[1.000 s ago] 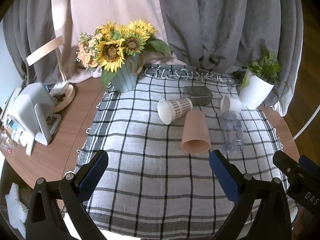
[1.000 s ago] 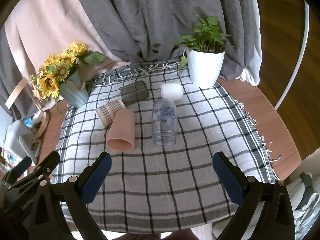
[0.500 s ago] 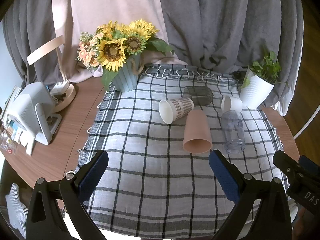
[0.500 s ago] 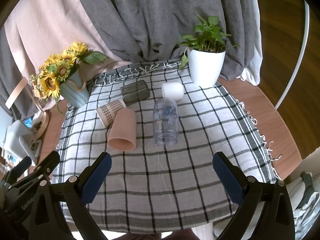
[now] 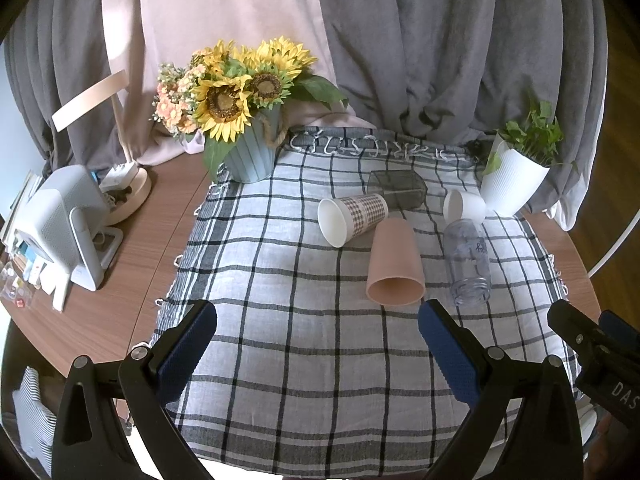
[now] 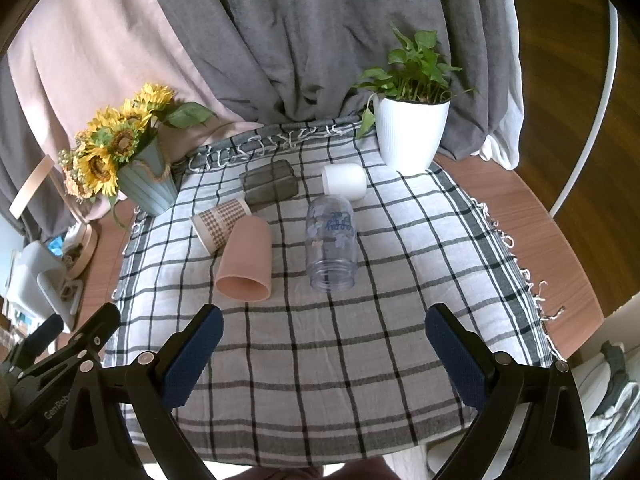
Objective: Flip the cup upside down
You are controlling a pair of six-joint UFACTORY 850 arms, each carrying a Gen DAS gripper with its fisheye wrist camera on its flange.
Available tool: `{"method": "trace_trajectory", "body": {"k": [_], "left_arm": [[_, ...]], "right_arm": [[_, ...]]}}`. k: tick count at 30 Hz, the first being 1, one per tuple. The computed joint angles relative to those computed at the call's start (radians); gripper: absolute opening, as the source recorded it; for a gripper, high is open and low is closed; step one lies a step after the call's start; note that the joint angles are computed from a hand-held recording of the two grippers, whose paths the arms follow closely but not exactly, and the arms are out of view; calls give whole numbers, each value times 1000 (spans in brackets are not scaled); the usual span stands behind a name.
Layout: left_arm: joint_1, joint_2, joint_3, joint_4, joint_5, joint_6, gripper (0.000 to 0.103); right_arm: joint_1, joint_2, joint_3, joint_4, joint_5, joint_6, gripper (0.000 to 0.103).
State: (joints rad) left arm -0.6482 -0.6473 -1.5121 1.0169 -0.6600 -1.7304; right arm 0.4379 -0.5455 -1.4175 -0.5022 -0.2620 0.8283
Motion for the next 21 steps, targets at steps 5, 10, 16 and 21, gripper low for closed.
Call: {"method": "trace_trajectory", "body": {"k": [5,10,16,21], "left_arm": [[0,0,-1,0,0,1,103],[0,-1,-2,-4,-1,3,103],[0,-1,-2,-4,0,4,103],[2,-2,0,-9,4,7,103]], "right_arm": [[0,-2,-3,7,0,-8,102],[-1,-3,-4,8,0,-10,102],[0,-7,-9,14,-3,-15,102],[0,-10,-11,12,-3,-13,102]]}}
